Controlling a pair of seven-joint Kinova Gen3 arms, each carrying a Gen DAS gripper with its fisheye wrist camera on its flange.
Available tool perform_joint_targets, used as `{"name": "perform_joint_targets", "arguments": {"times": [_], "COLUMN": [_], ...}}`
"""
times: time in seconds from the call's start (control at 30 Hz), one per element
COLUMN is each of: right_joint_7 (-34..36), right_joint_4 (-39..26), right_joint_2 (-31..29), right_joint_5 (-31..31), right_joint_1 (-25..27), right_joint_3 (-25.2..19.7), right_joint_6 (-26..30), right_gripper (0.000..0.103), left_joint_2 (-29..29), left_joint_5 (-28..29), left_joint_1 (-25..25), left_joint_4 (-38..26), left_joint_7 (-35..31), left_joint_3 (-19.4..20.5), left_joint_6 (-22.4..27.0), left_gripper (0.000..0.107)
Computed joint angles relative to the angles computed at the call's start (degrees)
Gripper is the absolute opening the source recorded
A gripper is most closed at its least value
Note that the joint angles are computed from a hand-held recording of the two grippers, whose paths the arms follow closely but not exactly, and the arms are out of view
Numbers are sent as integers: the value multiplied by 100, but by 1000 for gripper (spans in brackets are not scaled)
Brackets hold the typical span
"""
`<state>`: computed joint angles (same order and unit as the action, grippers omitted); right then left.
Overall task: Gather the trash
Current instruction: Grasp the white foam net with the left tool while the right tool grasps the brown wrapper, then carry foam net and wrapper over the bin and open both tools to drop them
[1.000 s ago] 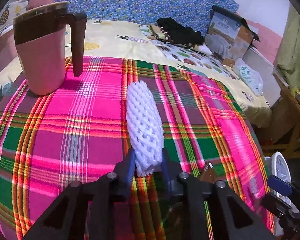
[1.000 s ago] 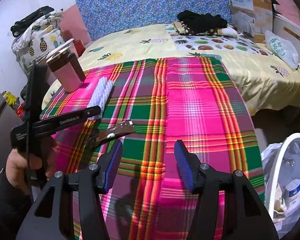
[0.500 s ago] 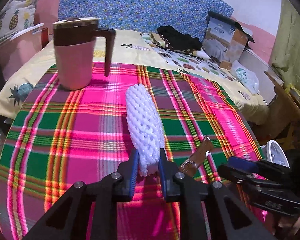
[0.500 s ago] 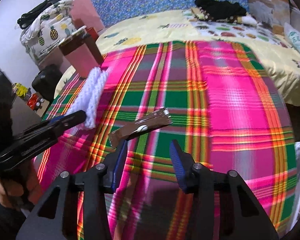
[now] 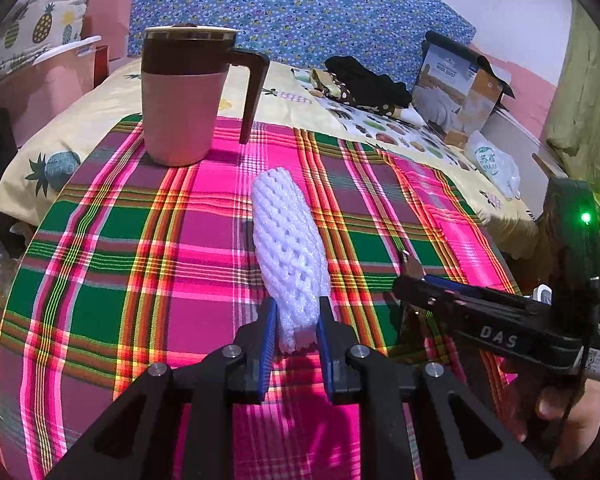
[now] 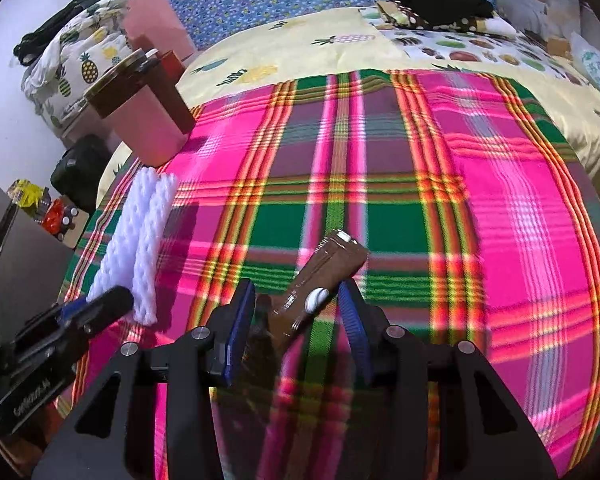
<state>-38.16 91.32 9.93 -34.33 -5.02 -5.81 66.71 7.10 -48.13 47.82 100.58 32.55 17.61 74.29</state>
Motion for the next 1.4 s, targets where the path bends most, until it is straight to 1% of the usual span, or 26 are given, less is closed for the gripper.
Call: {"name": "perform_joint_targets", "arguments": {"times": [0.1, 0.13, 0.17, 0.27, 0.4, 0.6, 0.8, 1.13, 1.4], "right_joint_7": [177, 227, 255, 258, 394, 768, 1106, 1441, 1692], "right_joint_4": [159, 200, 249, 123, 106, 195, 152, 162, 110], "right_joint_2": [-142, -183, -234, -148, -174, -348, -454, -565, -564], "right_joint_5": [136, 179, 236, 186, 112, -223, -517, -871, -1107], "right_joint_1": [-83, -102, -163, -55, 53, 288, 550, 972, 1326], "right_joint_3": [-32, -28, 31, 52, 89, 212, 418, 688, 883], "right_joint_6": [-262, -338, -420, -258, -164, -47, 221, 460, 598], "right_gripper": [45, 41, 28, 20, 18, 18, 18, 18, 18], "left_joint_2": [-23, -27, -15, 24, 94, 230, 453, 939, 1310], "left_joint_5": [14, 17, 19, 7, -27, -102, -200, -347, -363], "left_joint_1": [-13, -23, -26, -13, 66, 244, 496, 940, 1227], "left_joint_4": [32, 39, 23, -45, -192, -488, -925, -1856, -2595], "left_joint_7": [9, -5, -16, -74, -132, -223, -420, -1124, -1788], "left_joint_3": [-1, -1, 3, 1, -4, -23, -99, -363, -672], "left_joint_6": [-45, -70, -71, -41, 99, 276, 413, 474, 384], "left_gripper": [20, 20, 20, 20, 20, 20, 20, 20, 20]}}
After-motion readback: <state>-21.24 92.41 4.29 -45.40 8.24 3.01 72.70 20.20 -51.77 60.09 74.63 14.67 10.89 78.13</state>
